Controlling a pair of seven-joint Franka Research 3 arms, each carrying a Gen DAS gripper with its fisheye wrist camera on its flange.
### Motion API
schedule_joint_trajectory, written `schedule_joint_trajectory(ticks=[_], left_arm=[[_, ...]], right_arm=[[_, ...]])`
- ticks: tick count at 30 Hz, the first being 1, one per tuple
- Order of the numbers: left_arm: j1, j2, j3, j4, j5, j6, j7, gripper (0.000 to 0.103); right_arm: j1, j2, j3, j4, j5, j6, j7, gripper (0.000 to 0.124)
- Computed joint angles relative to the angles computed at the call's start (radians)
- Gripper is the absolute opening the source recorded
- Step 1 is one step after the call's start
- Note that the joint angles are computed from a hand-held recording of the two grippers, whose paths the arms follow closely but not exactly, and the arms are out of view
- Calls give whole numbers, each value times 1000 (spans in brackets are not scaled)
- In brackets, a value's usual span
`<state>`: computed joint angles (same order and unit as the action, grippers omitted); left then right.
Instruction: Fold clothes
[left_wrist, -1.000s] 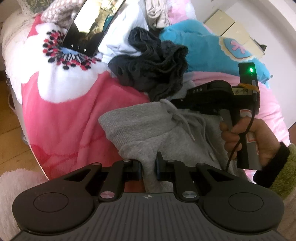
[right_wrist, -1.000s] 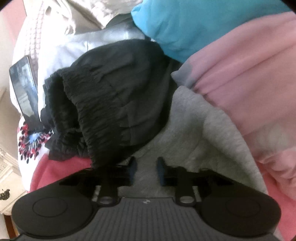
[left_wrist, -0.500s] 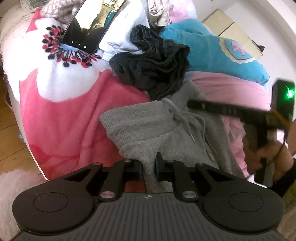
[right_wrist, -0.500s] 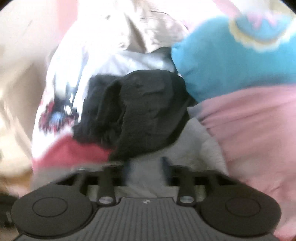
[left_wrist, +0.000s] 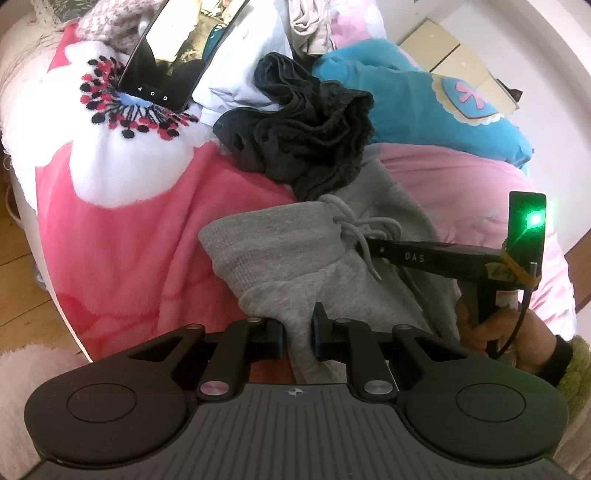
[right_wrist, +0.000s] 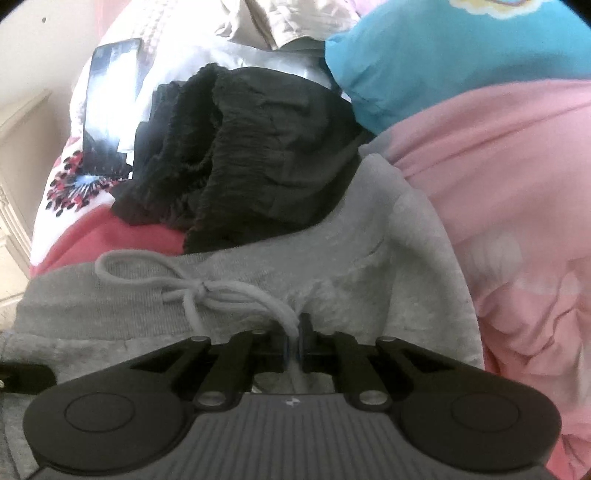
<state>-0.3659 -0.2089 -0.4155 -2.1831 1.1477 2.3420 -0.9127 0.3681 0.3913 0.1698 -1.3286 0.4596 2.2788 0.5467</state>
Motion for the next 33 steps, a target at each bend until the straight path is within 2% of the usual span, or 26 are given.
schedule_joint_trajectory(ticks=[7,12,15,16,17,21,23,26,28,30,33], left_arm=[[0,-2,4,-3,-9,8,16,15],[-4,8,-3,15,-24,-21,36,14],[-10,5,-8,24,-28,-55,40,11],[-12,1,-8,24,-29,-60,43,9],[-13,-4,-7,23,-33,-63,46,9],[-10,-32,2,7,-70,-37,51,8],[0,-44,13,-14,-90,8,43,8],[22,-57,29,-45,-119,90,35,8],[36,-65,31,-56,-140,126,40,9],[41,-67,29,-50,-181,129,79,14],[38,-67,14,-26,-247,84,148,20]], right_arm=[[6,33,6,46,25,-3,41,4],[13,4,6,-13,11,51,39,6],[0,-21,-1,-25,19,36,61,24],[-17,-42,1,-44,47,39,57,34],[-33,-64,2,-64,77,41,51,38],[-107,-186,-15,-166,221,26,-9,44],[-136,-243,-39,-207,283,5,-31,44],[-176,-313,-87,-253,324,-105,-46,45],[-190,-382,-114,-333,327,-150,-105,45],[-196,-460,-140,-428,320,-164,-169,46],[-193,-558,-172,-558,319,-118,-244,47]])
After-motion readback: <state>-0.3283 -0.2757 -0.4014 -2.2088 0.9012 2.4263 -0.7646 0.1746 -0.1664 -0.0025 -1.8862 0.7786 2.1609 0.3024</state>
